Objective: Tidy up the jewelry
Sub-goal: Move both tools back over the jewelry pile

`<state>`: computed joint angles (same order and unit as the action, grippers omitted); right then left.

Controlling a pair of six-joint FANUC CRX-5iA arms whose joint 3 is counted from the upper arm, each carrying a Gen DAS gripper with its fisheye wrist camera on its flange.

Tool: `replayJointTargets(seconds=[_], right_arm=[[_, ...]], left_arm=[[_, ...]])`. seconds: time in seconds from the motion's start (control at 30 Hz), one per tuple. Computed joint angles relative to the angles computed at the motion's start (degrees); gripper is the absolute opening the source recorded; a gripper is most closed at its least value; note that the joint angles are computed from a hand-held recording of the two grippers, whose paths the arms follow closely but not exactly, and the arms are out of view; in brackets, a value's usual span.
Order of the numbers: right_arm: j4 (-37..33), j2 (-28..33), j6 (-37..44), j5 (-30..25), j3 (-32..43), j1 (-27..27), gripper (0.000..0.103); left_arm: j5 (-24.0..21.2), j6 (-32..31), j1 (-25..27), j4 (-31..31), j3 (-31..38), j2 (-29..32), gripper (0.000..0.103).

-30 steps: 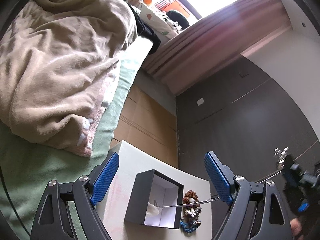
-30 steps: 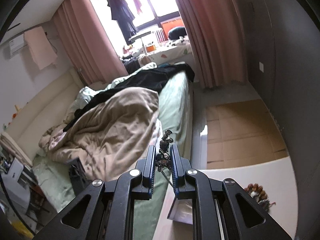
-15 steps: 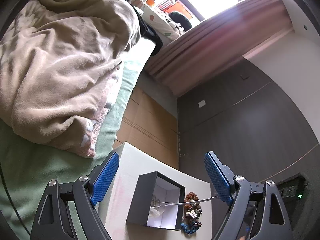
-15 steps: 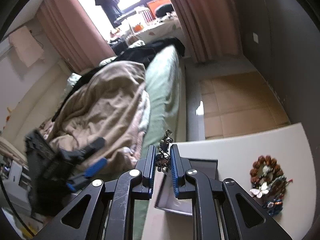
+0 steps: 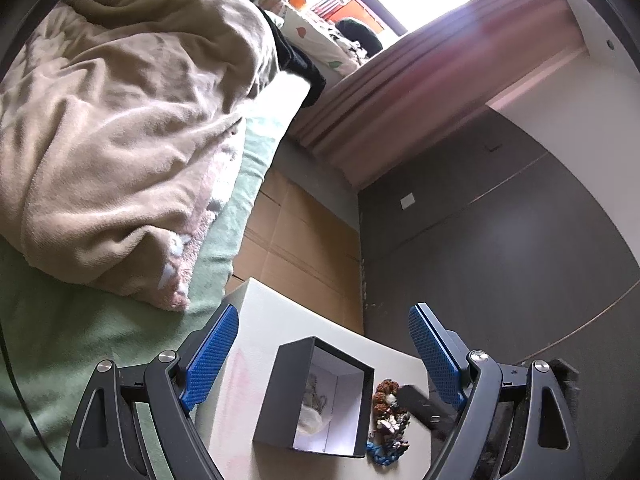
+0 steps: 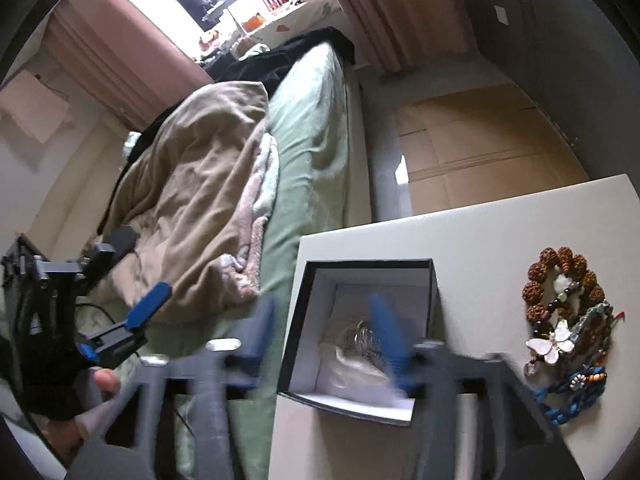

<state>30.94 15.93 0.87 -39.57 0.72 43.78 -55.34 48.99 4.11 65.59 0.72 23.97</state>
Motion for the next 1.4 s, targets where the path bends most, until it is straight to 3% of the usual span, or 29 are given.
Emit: replayJointTargets(seconds=[0.17,0.3,0.5,0.8,1.07,1.4], right_arm=[[6.7,-5.6,-8.2,0.3,-6.9,0.4,0.068],[12.0,-11.1,-15.5,-2.9,-13.0,1.1,0.068],[15.2,-18.8,-24.1,-5.7,-21.6,2.0,0.068],[12.8,-26.5,-32.4,-8.4,-30.2,3.0,0.07],[11.9,-29.9,-35.3,-10.0,-32.9,2.7,0.07],[10.6,-34.0,-35.3,-9.4,-35.9,1.8,0.07]], left_arm=[[0.5,-0.7,-1.1,-1.7,-0.2,-0.6,0.087],[0.9,-1.3,-2.5,-3.2,-0.4,-1.1,0.087],[0.6,-3.1,-5.4,-5.8,-0.8,-1.9,0.087],[0.8,-8.0,-10.7,-9.4,-2.6,-3.8,0.087],[1.1,-10.6,-14.5,-14.0,-3.4,-4.8,0.069],[2.3,-12.7,-19.5,-19.5,-5.7,-5.7,0.065]])
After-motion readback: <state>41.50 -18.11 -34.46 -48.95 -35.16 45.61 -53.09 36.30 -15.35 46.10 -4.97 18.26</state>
